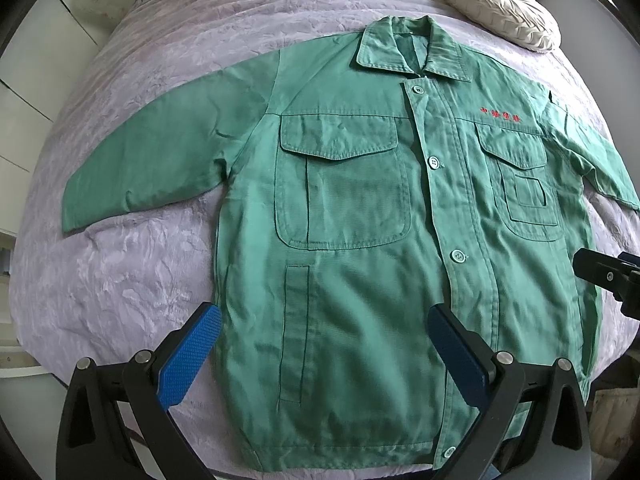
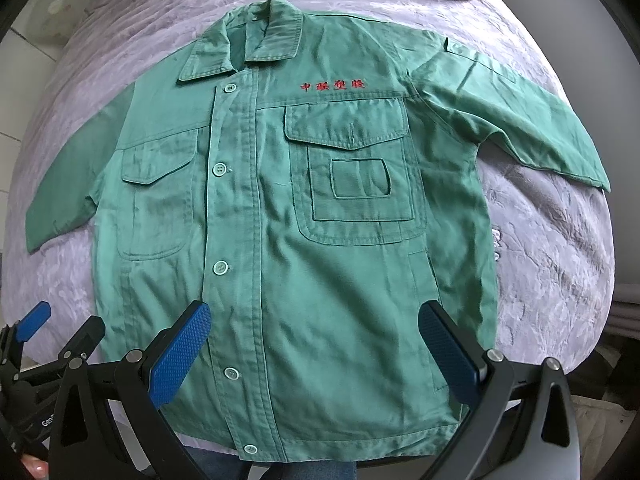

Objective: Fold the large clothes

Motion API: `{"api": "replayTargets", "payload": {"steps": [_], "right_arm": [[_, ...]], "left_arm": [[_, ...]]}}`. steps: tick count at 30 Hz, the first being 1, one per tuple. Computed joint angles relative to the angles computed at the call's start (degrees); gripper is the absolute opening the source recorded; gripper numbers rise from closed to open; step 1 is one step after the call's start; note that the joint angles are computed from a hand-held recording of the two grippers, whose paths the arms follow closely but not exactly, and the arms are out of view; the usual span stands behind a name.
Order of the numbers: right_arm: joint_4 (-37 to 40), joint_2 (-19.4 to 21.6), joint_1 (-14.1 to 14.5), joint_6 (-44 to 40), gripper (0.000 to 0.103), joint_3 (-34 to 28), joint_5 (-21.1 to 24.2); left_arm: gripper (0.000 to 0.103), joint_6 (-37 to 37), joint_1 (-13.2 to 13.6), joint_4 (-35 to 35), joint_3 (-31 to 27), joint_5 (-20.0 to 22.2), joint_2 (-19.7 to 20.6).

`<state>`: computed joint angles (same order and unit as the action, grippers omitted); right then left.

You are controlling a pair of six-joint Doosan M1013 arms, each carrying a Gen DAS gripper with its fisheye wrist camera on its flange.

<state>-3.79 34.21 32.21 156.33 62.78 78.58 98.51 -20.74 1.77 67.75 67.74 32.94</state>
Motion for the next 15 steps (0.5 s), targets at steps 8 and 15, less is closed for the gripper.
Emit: {"api": "replayTargets", "payload": {"steps": [8,15], "right_arm": [[-0.7,-0.1,0.2,0.4,0.103,-0.2,0.0],[-0.8,0.0,0.3,0.3,0.103,-0.4,-0.3]], "left_arm": [[0.103,0.2,0.2,0.0,0.4,-0.3,-0.3],[0.103,0.1,0.3,0.2,0.3,0.0,-0.4]]}}
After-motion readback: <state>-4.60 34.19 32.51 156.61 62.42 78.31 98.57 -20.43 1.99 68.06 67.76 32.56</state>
